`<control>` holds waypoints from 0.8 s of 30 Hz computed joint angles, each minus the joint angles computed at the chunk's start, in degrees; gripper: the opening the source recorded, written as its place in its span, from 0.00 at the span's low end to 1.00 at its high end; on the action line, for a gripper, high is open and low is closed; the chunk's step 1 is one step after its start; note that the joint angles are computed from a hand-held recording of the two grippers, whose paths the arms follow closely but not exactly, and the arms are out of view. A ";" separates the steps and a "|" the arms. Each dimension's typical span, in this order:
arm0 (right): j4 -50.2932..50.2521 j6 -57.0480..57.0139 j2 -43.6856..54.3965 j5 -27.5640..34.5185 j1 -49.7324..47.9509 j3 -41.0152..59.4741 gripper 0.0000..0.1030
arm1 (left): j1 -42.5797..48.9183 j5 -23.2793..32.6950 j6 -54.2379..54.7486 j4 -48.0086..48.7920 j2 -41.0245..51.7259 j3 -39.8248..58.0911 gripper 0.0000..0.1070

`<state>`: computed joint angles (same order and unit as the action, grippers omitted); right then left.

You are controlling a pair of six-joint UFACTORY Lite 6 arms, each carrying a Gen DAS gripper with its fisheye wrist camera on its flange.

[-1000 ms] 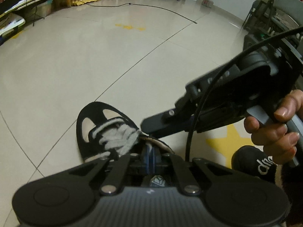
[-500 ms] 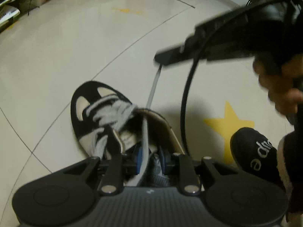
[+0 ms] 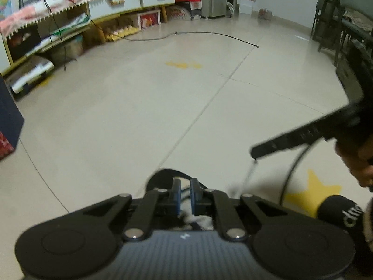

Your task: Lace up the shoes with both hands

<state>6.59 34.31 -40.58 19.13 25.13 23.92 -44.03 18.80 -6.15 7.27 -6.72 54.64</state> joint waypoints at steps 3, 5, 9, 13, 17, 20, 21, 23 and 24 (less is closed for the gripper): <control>-5.66 5.03 0.24 0.83 1.95 0.37 0.04 | 0.45 -1.11 -4.23 4.96 2.54 0.43 0.08; -8.22 6.69 0.23 1.39 2.97 0.25 0.04 | 0.99 -1.35 -6.72 6.89 3.51 0.12 0.08; -9.81 7.55 0.48 2.26 4.02 -0.21 0.04 | 3.16 1.87 -5.57 3.04 3.31 -0.10 0.12; -15.68 12.57 -0.34 3.53 6.57 -0.72 0.04 | 6.00 3.88 -2.86 -3.22 2.88 -0.77 0.26; -16.28 12.72 1.33 4.47 7.68 -0.52 0.05 | 7.66 5.28 -3.78 -4.09 1.44 -2.25 0.38; -15.99 11.30 1.95 4.92 7.84 -0.38 0.05 | 9.68 6.22 -2.34 -9.63 0.42 -3.08 0.47; -17.51 12.48 1.72 5.26 8.43 -0.38 0.05 | 10.64 6.70 0.50 -13.88 0.05 -3.40 0.49; -19.92 14.51 1.08 5.79 9.47 -0.54 0.05 | 12.56 7.98 5.69 -21.82 -0.66 -4.04 0.52; -20.03 14.59 0.94 5.39 9.69 -0.93 0.05 | 12.70 8.47 6.72 -23.13 -1.27 -4.43 0.54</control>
<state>-13.44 48.90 -39.64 24.52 34.82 22.99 -31.33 27.26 0.57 -15.86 -7.99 50.22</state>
